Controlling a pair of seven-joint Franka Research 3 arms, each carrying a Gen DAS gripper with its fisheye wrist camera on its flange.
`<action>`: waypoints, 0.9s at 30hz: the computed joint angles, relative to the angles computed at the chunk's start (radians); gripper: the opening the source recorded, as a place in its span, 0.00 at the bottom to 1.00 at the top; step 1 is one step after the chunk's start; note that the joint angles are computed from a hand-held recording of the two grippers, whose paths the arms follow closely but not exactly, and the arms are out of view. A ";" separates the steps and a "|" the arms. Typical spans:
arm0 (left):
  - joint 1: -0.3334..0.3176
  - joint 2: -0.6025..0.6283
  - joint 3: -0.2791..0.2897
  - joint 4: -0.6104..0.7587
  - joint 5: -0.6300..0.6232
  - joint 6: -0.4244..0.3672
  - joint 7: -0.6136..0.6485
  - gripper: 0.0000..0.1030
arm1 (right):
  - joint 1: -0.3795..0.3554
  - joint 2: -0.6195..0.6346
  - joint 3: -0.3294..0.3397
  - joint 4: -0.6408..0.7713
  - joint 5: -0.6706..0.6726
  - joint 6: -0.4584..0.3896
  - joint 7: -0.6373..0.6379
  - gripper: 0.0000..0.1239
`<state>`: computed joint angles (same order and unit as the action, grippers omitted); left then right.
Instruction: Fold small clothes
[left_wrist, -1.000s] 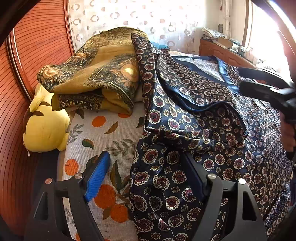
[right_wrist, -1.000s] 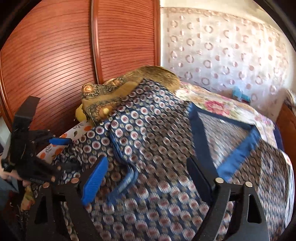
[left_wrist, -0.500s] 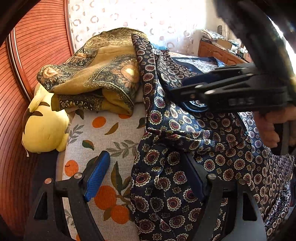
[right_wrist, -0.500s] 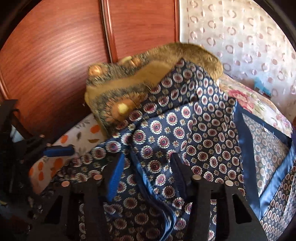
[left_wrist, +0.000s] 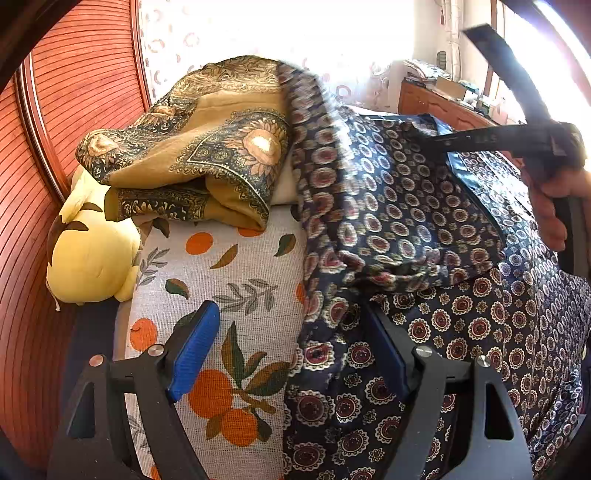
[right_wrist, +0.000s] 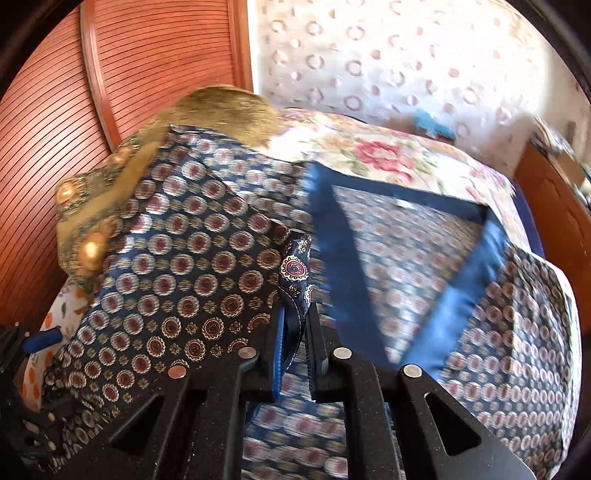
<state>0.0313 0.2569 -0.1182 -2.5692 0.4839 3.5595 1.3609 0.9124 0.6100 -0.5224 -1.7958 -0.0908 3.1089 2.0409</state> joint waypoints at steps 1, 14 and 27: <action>0.002 0.000 -0.001 0.000 0.002 -0.001 -0.002 0.77 | 0.004 -0.003 -0.012 -0.018 -0.004 0.022 0.001 0.16; -0.012 -0.015 0.010 -0.022 -0.032 0.002 0.014 0.80 | 0.073 -0.204 -0.045 -0.444 0.104 0.342 -0.191 0.49; 0.001 -0.072 -0.007 -0.065 -0.016 0.006 -0.009 0.81 | 0.174 -0.367 -0.115 -0.800 0.390 0.455 -0.428 0.58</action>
